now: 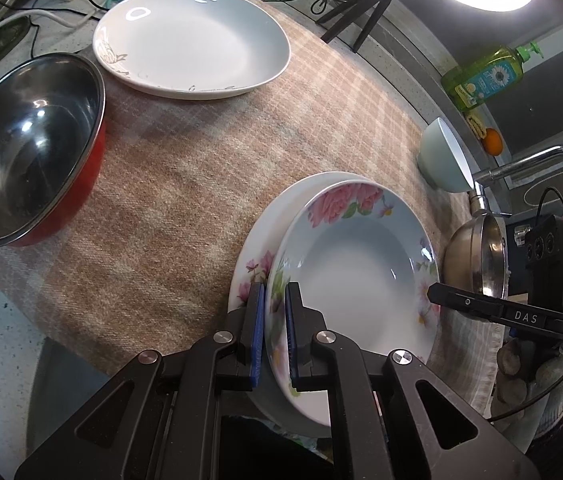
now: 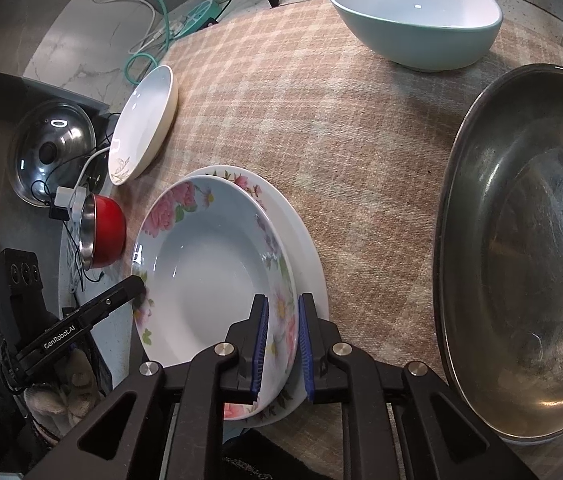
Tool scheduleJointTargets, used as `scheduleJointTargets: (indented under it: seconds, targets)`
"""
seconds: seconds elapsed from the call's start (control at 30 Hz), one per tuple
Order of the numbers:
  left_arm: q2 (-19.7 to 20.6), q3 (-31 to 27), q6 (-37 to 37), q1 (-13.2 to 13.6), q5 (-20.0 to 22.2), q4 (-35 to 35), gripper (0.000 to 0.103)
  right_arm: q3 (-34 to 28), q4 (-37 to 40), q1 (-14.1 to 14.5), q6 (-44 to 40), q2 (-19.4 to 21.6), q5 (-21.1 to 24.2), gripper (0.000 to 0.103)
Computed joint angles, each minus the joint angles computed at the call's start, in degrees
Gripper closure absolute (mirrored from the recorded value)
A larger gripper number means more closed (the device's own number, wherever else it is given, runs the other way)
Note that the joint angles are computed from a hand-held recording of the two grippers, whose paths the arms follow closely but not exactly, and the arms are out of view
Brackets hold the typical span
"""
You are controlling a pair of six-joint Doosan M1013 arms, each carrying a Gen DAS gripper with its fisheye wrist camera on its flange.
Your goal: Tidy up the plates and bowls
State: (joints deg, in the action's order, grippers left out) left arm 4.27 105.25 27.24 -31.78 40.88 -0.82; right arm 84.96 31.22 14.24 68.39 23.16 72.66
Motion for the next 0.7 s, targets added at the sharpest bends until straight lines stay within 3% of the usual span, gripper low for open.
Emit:
scheduleJointTargets:
  seconds: [0.7]
  targets:
    - [-1.2,0.0,-2.6,-0.5,1.1,3.9,0.092,0.6,-1.8,0.3,-0.3,-1.0,-1.9,0.08]
